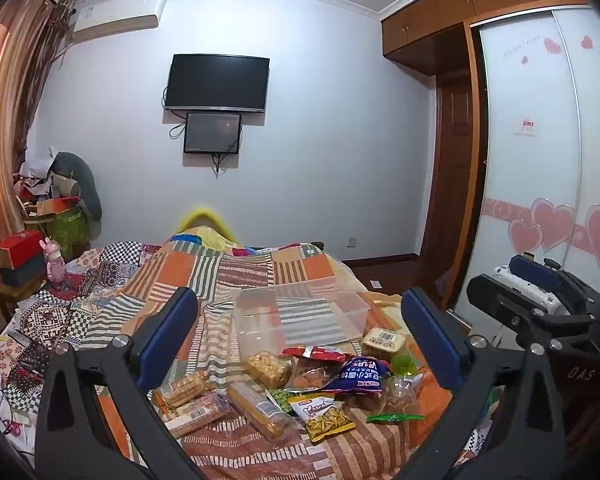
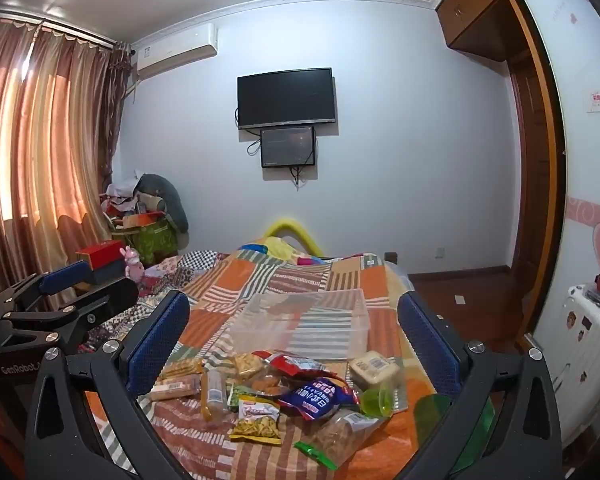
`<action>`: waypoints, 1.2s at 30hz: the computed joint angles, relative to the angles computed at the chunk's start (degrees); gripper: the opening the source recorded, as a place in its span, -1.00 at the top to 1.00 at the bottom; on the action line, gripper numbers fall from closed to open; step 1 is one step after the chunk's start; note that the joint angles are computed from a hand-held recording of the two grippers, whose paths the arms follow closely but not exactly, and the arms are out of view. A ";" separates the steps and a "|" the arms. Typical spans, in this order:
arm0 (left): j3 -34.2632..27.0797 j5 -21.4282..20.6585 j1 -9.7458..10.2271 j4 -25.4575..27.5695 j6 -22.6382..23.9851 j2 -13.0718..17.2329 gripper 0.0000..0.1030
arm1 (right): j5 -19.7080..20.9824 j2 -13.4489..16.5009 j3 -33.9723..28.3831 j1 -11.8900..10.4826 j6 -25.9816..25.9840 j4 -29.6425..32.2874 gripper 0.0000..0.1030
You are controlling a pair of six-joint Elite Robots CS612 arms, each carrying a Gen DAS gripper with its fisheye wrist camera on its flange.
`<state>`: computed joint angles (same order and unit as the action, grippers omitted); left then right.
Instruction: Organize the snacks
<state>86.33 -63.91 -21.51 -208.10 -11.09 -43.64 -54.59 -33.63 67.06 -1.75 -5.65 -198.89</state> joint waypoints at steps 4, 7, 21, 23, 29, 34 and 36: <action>-0.26 0.28 -0.14 -0.02 0.11 0.22 -1.00 | -0.02 -0.07 0.13 -0.01 0.05 -0.18 -1.00; -0.16 0.30 -0.09 0.23 0.04 0.10 -1.00 | -0.06 -0.12 0.15 0.02 -0.02 -0.03 -1.00; -0.52 -0.05 0.06 0.46 -0.24 0.37 -1.00 | -0.10 -0.07 0.10 0.05 -0.08 0.06 -1.00; 0.09 -0.07 -0.04 0.75 -0.33 -0.41 -1.00 | -0.01 -0.05 0.06 0.03 0.00 0.04 -1.00; 0.04 0.02 0.10 0.46 -0.07 -0.06 -1.00 | -0.01 -0.01 0.02 0.04 0.04 0.08 -1.00; -0.01 0.01 0.10 0.33 0.04 0.09 -1.00 | -0.34 0.04 -0.05 0.12 -0.10 0.47 -1.00; -0.01 0.10 0.06 0.39 0.10 0.10 -1.00 | -0.38 0.08 -0.14 0.13 -0.09 0.75 -1.00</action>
